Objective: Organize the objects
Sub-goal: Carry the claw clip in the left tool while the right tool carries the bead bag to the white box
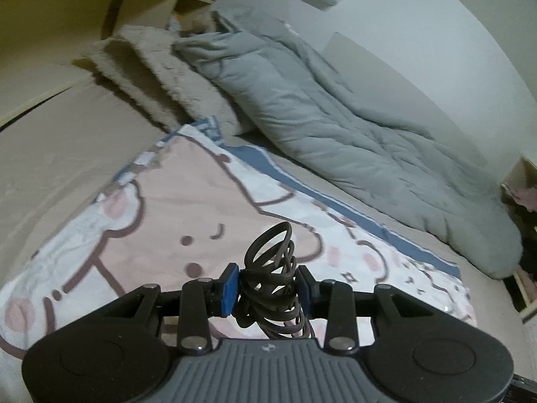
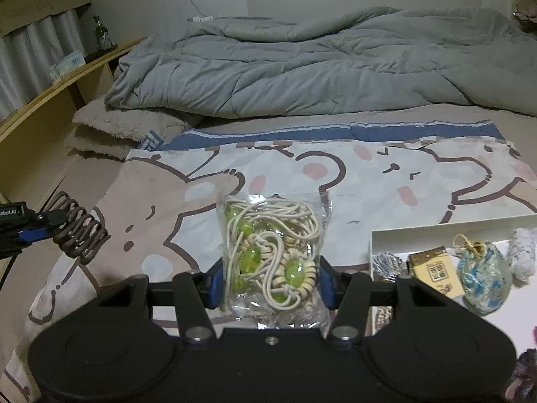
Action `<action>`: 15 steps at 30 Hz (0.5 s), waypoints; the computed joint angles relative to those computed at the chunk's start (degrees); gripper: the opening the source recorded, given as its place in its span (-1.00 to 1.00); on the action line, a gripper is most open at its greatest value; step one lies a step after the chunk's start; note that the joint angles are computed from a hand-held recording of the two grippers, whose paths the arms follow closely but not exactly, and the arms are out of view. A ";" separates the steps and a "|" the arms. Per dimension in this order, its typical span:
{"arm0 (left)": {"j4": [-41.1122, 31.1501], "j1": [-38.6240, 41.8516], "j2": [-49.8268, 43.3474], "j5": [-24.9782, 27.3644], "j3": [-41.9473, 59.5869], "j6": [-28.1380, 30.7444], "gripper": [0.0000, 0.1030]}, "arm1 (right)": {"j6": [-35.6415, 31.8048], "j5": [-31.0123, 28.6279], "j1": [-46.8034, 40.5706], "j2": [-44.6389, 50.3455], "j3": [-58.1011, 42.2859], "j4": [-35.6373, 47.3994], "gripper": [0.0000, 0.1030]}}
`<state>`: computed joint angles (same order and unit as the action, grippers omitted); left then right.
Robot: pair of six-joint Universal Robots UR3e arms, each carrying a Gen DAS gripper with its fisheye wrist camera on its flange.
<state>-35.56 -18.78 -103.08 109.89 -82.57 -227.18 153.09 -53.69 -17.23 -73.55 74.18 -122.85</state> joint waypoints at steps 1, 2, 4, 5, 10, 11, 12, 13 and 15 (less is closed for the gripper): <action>-0.24 -0.64 -0.63 0.11 1.00 0.10 -0.27 | -0.53 0.31 -0.53 -0.56 0.35 0.39 0.05; -0.61 -1.39 -1.46 0.15 2.34 0.38 -0.27 | -1.12 0.66 -1.15 -1.28 0.89 0.69 0.05; -1.28 -2.66 -3.13 0.01 5.00 0.88 -0.27 | -1.95 1.26 -2.14 -2.51 1.89 1.13 0.05; -1.45 -3.30 -4.03 -0.05 6.28 1.15 -0.27 | -2.42 1.73 -2.83 -3.12 2.24 1.56 0.05; -3.54 -6.25 -9.24 -0.29 13.85 2.61 -0.27 | -4.48 4.05 -6.24 -5.71 3.82 3.24 0.05; -4.09 -6.81 -10.43 -0.53 15.65 2.97 -0.27 | -4.82 4.47 -6.92 -6.17 4.04 3.59 0.05; -4.73 -7.41 -11.72 -0.71 17.63 3.42 -0.27 | -5.26 5.06 -7.75 -6.63 4.22 4.09 0.05; -5.31 -7.97 -13.02 -0.91 19.64 3.91 -0.27 | -5.61 5.53 -8.40 -6.93 4.21 4.60 0.05; -6.23 -8.96 -15.15 -1.45 22.95 4.82 -0.27 | -6.43 6.68 -10.12 -7.87 4.69 5.52 0.05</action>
